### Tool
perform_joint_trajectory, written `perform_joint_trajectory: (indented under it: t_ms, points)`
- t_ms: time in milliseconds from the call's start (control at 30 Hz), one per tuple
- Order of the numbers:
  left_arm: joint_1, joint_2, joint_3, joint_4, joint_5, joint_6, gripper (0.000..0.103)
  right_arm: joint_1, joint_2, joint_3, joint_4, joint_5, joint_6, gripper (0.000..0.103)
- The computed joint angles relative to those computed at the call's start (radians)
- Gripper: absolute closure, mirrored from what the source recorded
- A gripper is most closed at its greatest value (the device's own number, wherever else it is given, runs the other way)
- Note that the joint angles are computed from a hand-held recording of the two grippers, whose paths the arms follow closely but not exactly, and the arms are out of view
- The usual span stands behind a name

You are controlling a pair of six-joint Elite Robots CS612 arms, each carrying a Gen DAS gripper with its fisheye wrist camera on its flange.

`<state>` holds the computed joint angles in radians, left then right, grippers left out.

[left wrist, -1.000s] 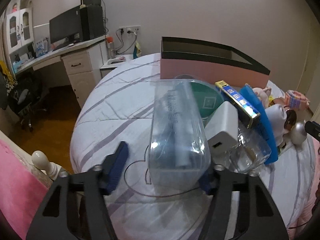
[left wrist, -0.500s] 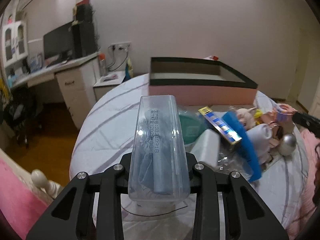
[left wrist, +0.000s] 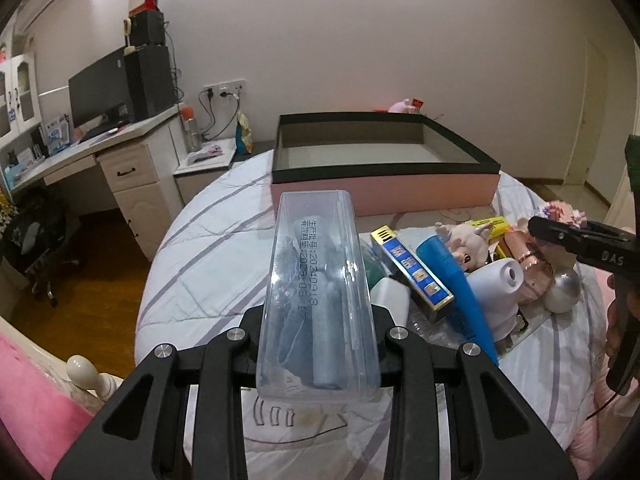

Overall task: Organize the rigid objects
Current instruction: 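Carry clear case over pink box with left tool while right tool grasps pink lego figure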

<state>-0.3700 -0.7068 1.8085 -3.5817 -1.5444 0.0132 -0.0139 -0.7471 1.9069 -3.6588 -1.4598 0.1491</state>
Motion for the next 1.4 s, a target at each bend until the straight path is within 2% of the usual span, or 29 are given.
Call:
perform_joint_trajectory:
  t_ms: [67,133,167,200,433,533,633,733,800,933,1033,1133,1233,1333,1400]
  points:
    - [-0.003,-0.001,-0.006,0.007,-0.003,0.007,0.071,0.001,-0.001,0.0,0.012,-0.009,-0.014,0.049]
    - [-0.006,-0.001,-0.012,0.013,-0.008,0.018,0.071,-0.003,-0.001,0.003,0.006,0.008,-0.013,0.049]
    - [-0.008,-0.001,-0.016,0.019,-0.005,0.023,0.071,-0.005,-0.001,0.005,0.002,0.012,-0.013,0.055]
    - [-0.008,-0.002,-0.017,0.021,-0.008,0.029,0.071,-0.006,-0.001,0.006,-0.005,0.011,-0.015,0.057]
    - [-0.01,-0.018,-0.051,0.053,-0.05,0.056,0.071,-0.019,-0.01,-0.001,-0.018,0.04,-0.01,0.057]
    - [-0.012,-0.018,-0.079,0.069,-0.056,0.081,0.071,-0.017,-0.016,-0.025,0.01,0.032,-0.025,0.057]
    - [-0.012,-0.01,-0.127,0.117,-0.072,0.103,0.071,-0.018,-0.016,-0.066,0.05,0.064,-0.041,0.057]
    - [-0.008,0.008,-0.198,0.191,-0.102,0.104,0.071,-0.008,-0.013,-0.116,0.107,0.055,-0.07,0.057]
    - [-0.004,0.023,-0.251,0.257,-0.12,0.108,0.071,-0.006,-0.006,-0.166,0.173,0.075,-0.085,0.057]
    - [-0.003,0.065,-0.367,0.389,-0.119,0.11,0.07,-0.005,0.023,-0.275,0.319,0.111,-0.094,0.057]
    - [-0.003,0.102,-0.454,0.501,-0.089,0.12,0.07,-0.005,0.055,-0.366,0.467,0.13,-0.094,0.056]
    - [0.0,0.127,-0.508,0.591,-0.098,0.126,0.07,-0.005,0.087,-0.441,0.6,0.149,-0.086,0.056]
    - [-0.005,0.143,-0.536,0.629,-0.078,0.14,0.07,-0.001,0.108,-0.484,0.674,0.16,-0.082,0.056]
    - [-0.003,0.148,-0.542,0.636,-0.071,0.132,0.054,0.0,0.122,-0.5,0.69,0.161,-0.074,0.051]
    - [0.002,0.146,-0.535,0.619,-0.08,0.119,0.044,0.004,0.122,-0.498,0.677,0.128,-0.058,0.041]
